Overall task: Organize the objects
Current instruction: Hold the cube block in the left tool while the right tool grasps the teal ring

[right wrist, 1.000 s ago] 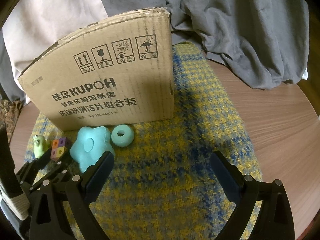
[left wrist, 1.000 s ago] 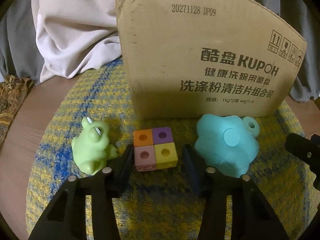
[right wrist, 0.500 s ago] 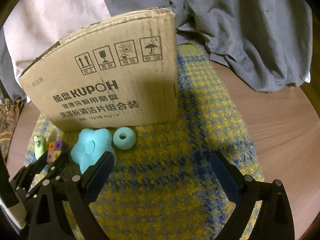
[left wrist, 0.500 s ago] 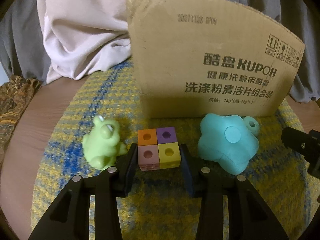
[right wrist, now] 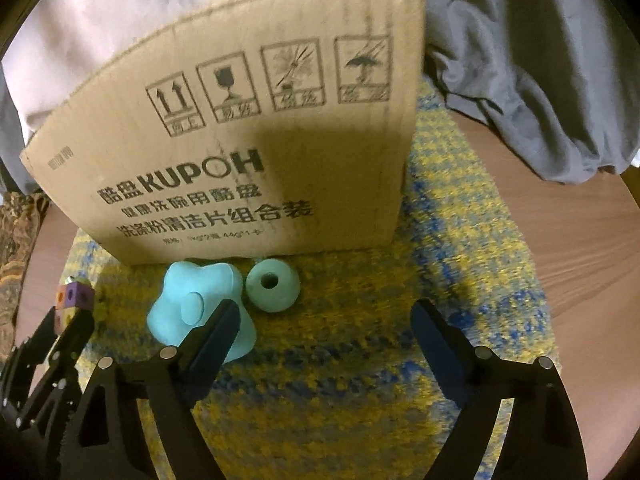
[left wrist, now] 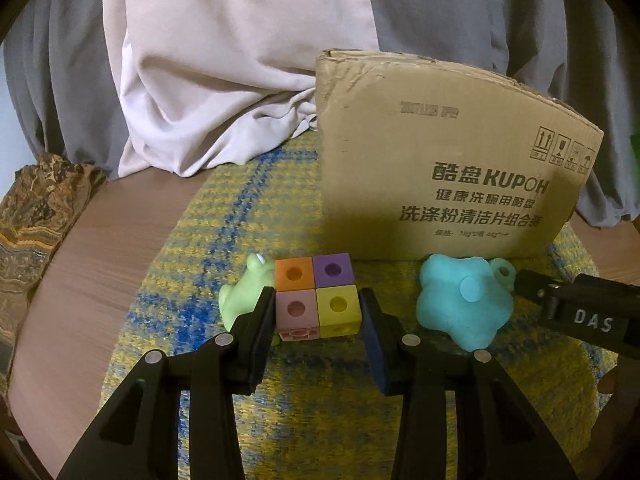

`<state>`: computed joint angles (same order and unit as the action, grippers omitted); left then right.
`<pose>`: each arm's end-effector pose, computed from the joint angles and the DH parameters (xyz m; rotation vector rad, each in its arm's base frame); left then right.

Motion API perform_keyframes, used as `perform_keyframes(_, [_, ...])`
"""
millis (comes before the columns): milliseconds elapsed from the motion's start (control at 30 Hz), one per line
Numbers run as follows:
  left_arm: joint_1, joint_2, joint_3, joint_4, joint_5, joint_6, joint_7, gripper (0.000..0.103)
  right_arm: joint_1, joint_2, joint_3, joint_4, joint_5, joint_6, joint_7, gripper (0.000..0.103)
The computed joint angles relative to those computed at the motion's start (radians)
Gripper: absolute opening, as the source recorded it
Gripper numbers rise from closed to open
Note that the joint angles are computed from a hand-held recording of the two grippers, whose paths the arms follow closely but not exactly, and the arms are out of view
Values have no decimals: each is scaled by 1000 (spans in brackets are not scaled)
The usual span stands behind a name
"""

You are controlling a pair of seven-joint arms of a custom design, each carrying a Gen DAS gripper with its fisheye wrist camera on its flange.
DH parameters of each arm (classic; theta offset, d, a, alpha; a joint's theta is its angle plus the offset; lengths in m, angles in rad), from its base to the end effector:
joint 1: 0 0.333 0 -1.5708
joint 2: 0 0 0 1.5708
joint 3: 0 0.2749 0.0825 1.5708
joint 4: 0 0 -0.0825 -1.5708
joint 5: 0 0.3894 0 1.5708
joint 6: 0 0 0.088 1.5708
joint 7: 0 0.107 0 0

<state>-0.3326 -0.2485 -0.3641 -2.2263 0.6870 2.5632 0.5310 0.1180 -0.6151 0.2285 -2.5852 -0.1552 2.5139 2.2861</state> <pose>0.4000 -0.3579 0.4878 -1.6124 1.8786 -0.7445 0.4059 0.1494 0.4769 -1.6064 2.1168 -0.5233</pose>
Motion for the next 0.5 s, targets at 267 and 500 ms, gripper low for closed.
perform_keyframes(267, [2,-10,6,-16,-18,18,8,40,-4,48,7,31,-17,-1,24,76])
perform_keyframes(500, [6,-12,6,-21,-22,28,7,40,6,91,-1,56,-32,2,26,67])
